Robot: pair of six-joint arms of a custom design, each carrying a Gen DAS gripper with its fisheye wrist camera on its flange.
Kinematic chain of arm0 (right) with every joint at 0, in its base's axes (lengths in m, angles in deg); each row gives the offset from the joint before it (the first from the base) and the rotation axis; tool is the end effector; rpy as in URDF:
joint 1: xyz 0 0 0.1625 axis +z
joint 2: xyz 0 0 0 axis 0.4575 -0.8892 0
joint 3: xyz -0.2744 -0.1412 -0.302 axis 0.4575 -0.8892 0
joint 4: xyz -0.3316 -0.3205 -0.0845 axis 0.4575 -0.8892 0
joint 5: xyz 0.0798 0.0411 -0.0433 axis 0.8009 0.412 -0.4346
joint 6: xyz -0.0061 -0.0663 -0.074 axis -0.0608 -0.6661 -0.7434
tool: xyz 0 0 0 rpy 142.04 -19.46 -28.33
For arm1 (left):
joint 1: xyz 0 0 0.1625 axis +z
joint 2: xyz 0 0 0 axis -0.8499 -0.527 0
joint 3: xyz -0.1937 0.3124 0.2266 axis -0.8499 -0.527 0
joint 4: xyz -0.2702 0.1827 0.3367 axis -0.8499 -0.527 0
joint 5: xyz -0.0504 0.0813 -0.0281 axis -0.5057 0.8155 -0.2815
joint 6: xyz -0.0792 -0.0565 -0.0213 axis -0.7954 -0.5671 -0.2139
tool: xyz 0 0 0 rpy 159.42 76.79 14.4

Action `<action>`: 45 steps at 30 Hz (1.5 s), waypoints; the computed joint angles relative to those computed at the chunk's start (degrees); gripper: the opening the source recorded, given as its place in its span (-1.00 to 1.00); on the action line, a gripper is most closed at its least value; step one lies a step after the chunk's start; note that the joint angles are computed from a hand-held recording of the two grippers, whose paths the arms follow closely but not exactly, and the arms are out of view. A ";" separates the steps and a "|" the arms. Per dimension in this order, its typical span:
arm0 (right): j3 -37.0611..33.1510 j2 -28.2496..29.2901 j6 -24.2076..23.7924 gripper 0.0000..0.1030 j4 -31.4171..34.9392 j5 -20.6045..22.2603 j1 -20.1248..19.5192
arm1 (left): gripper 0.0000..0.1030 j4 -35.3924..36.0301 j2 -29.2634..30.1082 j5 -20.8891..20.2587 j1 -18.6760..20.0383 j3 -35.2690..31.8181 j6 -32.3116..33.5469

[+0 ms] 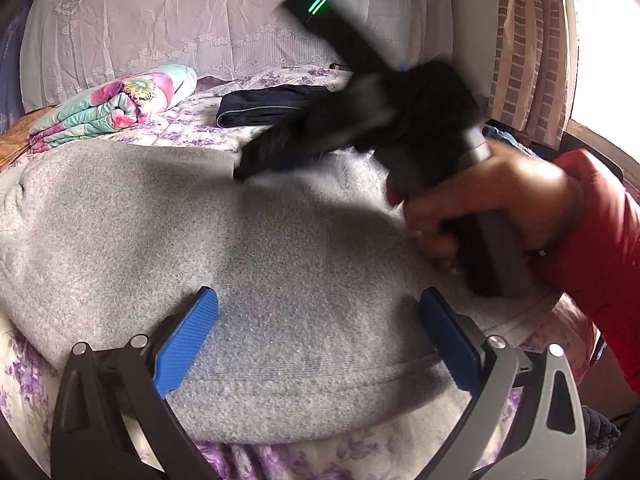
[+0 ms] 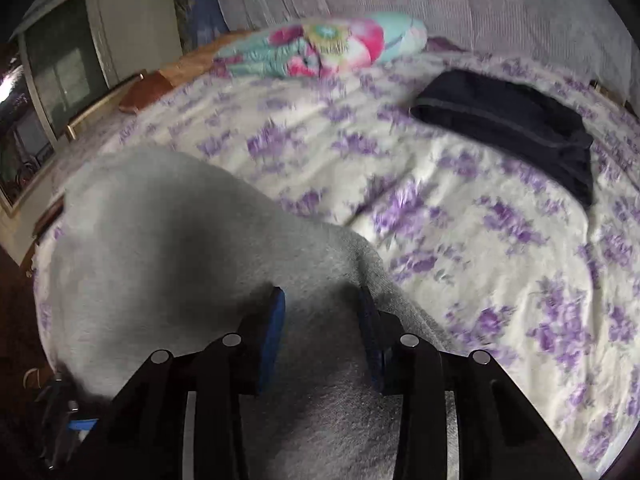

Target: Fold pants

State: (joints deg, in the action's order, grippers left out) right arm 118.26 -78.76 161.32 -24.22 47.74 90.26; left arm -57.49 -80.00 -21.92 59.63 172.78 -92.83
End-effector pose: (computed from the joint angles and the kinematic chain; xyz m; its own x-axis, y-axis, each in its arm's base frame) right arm 0.3576 -0.4485 -0.0530 -0.4115 -0.8636 0.2913 -0.9030 0.4296 -0.0019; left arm -0.1744 -0.2195 0.1367 -0.7611 -0.1655 -0.6272 0.4492 0.5631 -0.6937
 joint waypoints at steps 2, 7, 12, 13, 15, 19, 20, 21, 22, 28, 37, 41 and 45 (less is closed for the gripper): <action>-1.72 0.28 2.64 -0.32 1.34 -2.11 -0.53 | 0.91 -0.07 0.53 -0.03 0.51 -0.32 0.05; 5.75 -7.01 3.17 0.02 -6.49 -3.92 -0.84 | 0.92 0.55 0.68 -0.05 0.62 -0.45 -0.20; 12.33 -12.85 -1.75 0.82 -11.58 0.34 -0.73 | 0.92 0.71 2.27 0.03 1.17 -1.07 -1.17; 10.96 -10.98 -2.17 0.89 -10.19 3.68 -0.75 | 0.92 0.73 2.53 0.04 1.35 -1.20 -1.26; 6.06 -5.58 0.55 0.93 -3.57 7.07 -1.74 | 0.92 0.58 3.50 0.01 1.81 -1.60 -1.03; 7.38 -6.75 0.41 0.93 -5.54 6.98 -1.41 | 0.92 0.86 3.98 0.06 2.38 -1.98 -1.34; 8.95 -7.87 -0.41 0.93 -7.81 7.28 -1.09 | 0.92 0.90 4.05 0.10 2.45 -2.01 -1.31; 11.61 -9.95 -1.43 0.93 -11.80 7.66 -0.75 | 0.92 1.00 4.08 0.06 2.34 -1.99 -1.42; 14.84 -12.67 -2.33 0.93 -16.65 7.74 -0.52 | 0.92 1.25 4.07 0.06 2.19 -1.97 -1.56; 32.62 -30.37 1.12 0.93 -38.47 -0.89 -4.21 | 0.92 2.26 4.11 -0.08 1.28 -1.75 -2.81; 40.36 -41.49 9.66 0.93 -27.08 -11.05 -16.87 | 0.92 5.94 5.62 -0.83 -0.60 -2.17 -7.45; 44.54 -46.44 6.91 0.93 -28.60 -12.10 -20.21 | 0.92 7.10 5.90 -1.10 -1.10 -2.24 -8.70; 47.44 -52.83 2.79 0.93 -25.82 -13.89 -21.86 | 0.92 8.62 4.27 -3.31 -3.31 -1.72 -8.41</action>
State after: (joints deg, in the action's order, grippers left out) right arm 165.70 -131.59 164.11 -50.05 33.85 68.40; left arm -48.87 -75.74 -25.22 56.32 171.06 -101.24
